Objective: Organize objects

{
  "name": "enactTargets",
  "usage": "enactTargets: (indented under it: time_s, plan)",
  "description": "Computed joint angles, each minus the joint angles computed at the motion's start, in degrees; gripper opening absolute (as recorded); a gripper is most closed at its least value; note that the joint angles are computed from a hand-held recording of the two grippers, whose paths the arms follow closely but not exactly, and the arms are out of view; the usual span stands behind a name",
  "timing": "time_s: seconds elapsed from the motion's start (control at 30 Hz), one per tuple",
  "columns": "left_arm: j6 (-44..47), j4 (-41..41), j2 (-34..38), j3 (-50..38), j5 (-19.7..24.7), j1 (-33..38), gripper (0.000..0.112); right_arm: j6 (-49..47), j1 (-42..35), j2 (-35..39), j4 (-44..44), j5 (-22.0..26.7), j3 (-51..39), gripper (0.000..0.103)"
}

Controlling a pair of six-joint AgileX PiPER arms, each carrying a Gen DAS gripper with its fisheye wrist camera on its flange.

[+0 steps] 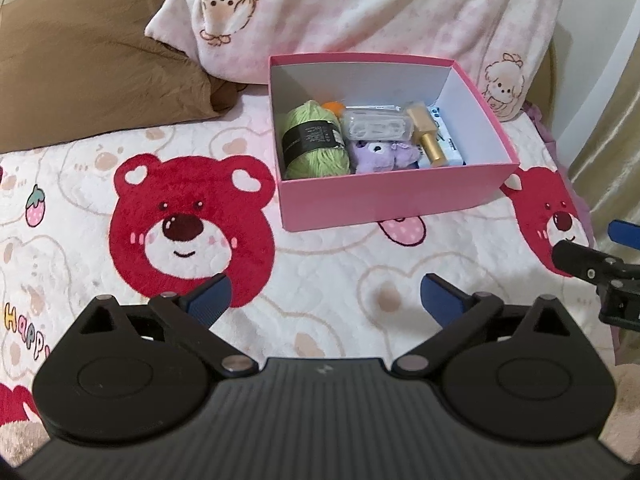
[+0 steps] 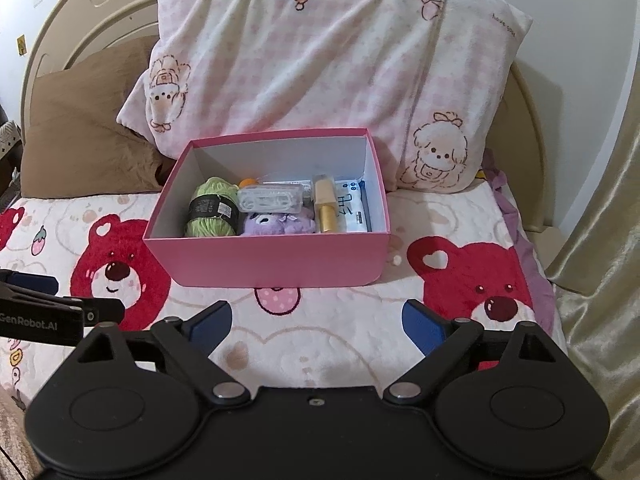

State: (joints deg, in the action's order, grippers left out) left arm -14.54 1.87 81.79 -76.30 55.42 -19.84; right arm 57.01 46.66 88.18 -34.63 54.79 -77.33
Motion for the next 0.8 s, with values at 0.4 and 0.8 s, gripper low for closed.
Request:
enactTargets:
  time_s: [0.4, 0.8]
  plan:
    - [-4.9, 3.6, -1.4, -1.9, 4.1, -2.0, 0.102, -0.4, 0.4, 1.1, 1.1, 3.9, -2.1, 0.094]
    - [-4.5, 3.6, -0.2, -2.3, 5.7, -1.5, 0.102, -0.3, 0.4, 2.0, 1.6, 7.4, -3.6, 0.094]
